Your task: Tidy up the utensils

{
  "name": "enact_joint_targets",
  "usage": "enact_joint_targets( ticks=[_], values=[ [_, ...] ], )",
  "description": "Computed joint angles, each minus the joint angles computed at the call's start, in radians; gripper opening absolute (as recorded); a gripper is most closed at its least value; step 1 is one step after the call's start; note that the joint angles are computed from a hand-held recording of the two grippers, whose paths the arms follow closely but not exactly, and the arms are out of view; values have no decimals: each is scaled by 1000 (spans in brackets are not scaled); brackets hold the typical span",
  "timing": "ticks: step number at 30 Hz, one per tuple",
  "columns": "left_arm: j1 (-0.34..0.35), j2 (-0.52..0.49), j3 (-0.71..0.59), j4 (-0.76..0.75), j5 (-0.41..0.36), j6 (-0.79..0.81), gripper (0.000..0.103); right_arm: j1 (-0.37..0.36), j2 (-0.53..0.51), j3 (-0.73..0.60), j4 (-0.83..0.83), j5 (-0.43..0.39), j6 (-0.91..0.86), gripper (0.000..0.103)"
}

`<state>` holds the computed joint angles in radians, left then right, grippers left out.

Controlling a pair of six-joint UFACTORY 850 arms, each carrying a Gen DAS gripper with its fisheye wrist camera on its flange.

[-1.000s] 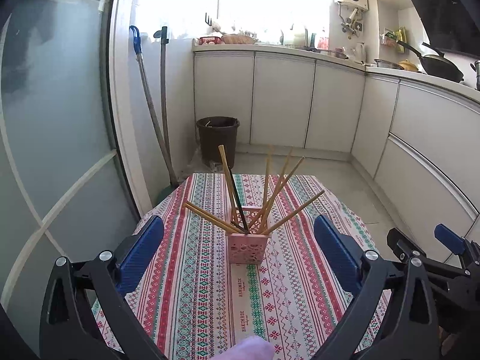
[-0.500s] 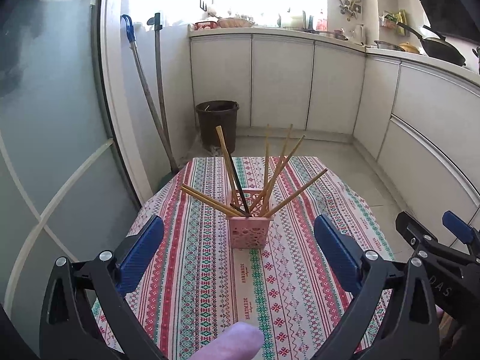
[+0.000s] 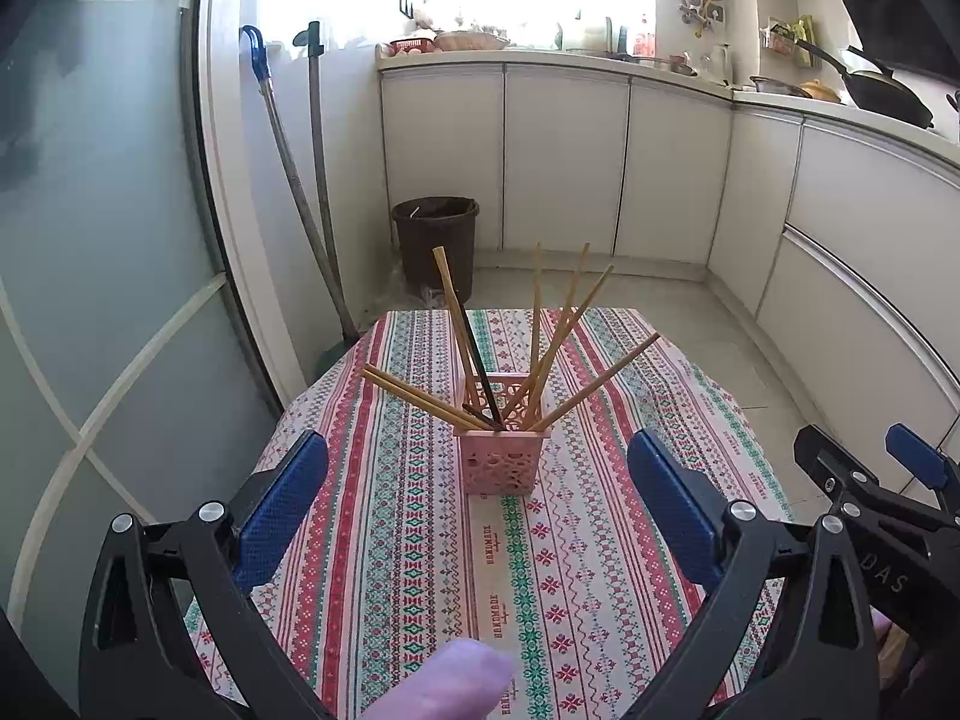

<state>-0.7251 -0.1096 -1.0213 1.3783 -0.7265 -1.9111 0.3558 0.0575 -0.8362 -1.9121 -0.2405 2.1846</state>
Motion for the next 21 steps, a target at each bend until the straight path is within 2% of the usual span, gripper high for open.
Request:
enact_joint_targets(
  ticks=[21],
  values=[
    [1,-6,-5,-12,0,10,96,-5,-11,-11,55,14,-50,96]
  ],
)
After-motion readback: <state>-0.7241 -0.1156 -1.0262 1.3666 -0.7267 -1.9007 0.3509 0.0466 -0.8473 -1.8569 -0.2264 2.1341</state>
